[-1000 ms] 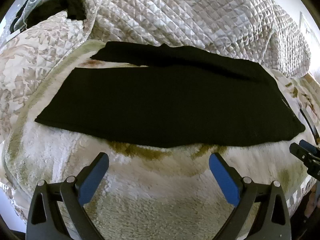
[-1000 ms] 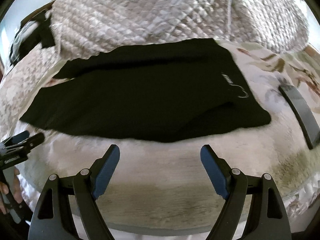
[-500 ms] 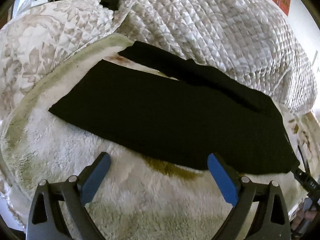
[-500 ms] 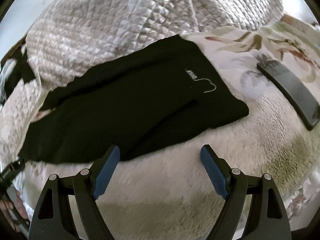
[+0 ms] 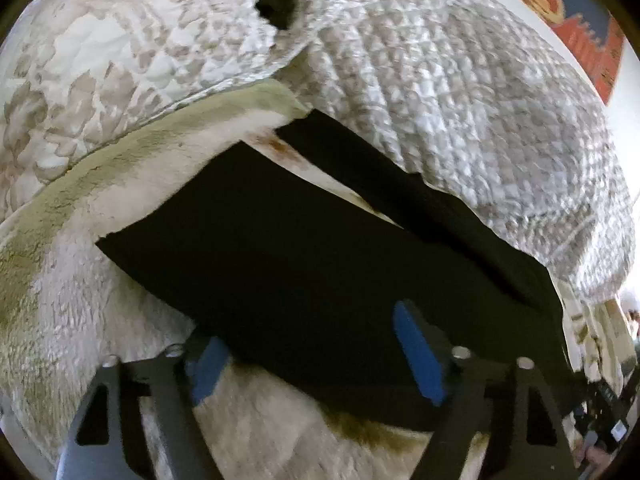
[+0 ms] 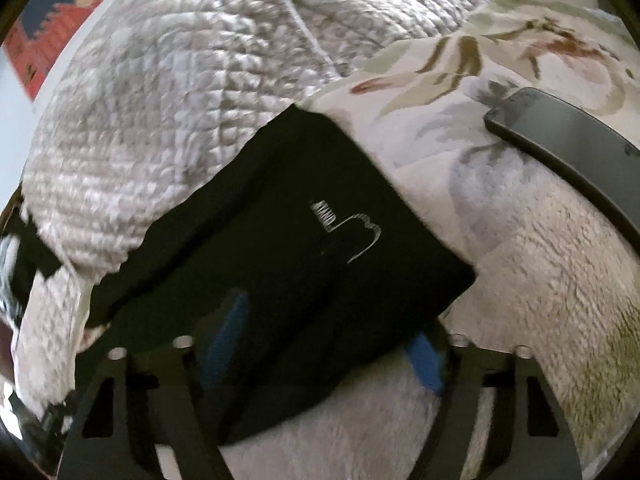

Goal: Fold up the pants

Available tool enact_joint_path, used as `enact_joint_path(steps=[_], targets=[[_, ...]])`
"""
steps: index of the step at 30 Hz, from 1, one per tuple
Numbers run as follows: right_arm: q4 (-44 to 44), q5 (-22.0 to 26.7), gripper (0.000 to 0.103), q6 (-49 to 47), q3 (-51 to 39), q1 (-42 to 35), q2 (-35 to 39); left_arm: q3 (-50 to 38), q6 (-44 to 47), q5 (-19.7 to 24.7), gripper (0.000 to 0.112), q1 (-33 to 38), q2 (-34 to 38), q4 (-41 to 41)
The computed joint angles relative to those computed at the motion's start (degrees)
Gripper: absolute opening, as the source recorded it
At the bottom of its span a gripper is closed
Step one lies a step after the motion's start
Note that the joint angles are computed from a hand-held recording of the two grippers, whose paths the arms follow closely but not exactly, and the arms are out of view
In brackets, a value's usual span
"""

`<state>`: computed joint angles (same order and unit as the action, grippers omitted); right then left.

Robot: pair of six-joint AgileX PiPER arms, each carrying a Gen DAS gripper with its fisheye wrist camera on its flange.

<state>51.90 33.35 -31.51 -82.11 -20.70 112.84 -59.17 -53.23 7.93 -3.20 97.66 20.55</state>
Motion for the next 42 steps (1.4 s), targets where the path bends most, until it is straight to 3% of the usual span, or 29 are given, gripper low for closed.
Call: enact_joint_path(steps=[4, 6, 7, 8, 10, 13, 15, 18, 23, 27, 30, 31, 37, 40, 42], targets=[[-3.4, 1.4, 0.027, 5.3, -4.0, -0.7, 2.8, -3.2, -6.4, 3.4, 0.053, 0.1, 2.1, 5.7], [-3.3, 1.8, 0.021, 5.8, -4.6, -1.2, 3.2, -4.0, -10.8, 5.3, 0.034, 0.1, 2.5, 9.5], [-3.3, 1.9, 0.018, 5.6, -4.8, -1.2, 3.3, -4.3, -10.4, 5.9, 0.013, 0.5, 2.7, 8.8], [-3.0, 1.9, 0.013, 5.0, -4.6, -1.3, 3.1, -4.8, -7.9, 6.3, 0.006, 1.1, 3.0, 5.7], [-1.7, 2.7, 0.011, 3.5, -4.1, -1.7, 2.2, -4.2, -5.3, 5.9, 0.004, 1.8, 2.4, 3.0], [0.1, 4.9, 0.01, 1.4, -2.9, -3.0, -0.3, -2.6, -9.6, 8.1, 0.004, -0.1, -0.8, 9.9], [1.3, 7.2, 0.01, -0.7, -0.9, -4.4, -3.2, -0.7, -6.9, 8.6, 0.004, -0.4, -3.9, 7.5], [2.2, 10.1, 0.01, -2.5, 2.8, -7.1, -7.3, 2.9, -9.3, 10.4, 0.004, -1.2, -9.7, 10.8], [0.6, 13.4, 0.01, -3.5, 8.9, -10.8, -12.0, 10.1, -5.0, 12.2, 0.004, -1.2, -17.4, 7.7], [-5.6, 13.3, 0.014, -0.1, 10.7, -10.4, -10.6, 13.3, -1.1, 12.9, 0.004, -1.0, -16.5, 2.7], [-7.3, 11.2, 0.025, 0.9, 12.4, -10.2, -12.2, 13.9, -6.7, 15.5, 0.009, -2.9, -18.0, 7.9], [-8.9, 10.2, 0.033, 2.1, 12.9, -10.2, -13.5, 13.8, -9.6, 17.3, 0.01, -3.9, -18.9, 10.9], [-18.1, 0.9, 0.035, 6.2, 18.2, -10.3, -22.8, 12.2, -23.5, 31.2, 0.028, -10.1, -23.1, 24.7], [-15.4, -0.5, 0.035, 0.4, 19.2, -8.8, -25.1, 11.4, -25.6, 32.5, 0.035, -13.1, -23.8, 28.5], [-12.9, -0.5, 0.035, -5.6, 20.4, -6.0, -26.0, 11.2, -25.2, 29.4, 0.042, -14.2, -23.0, 29.2]])
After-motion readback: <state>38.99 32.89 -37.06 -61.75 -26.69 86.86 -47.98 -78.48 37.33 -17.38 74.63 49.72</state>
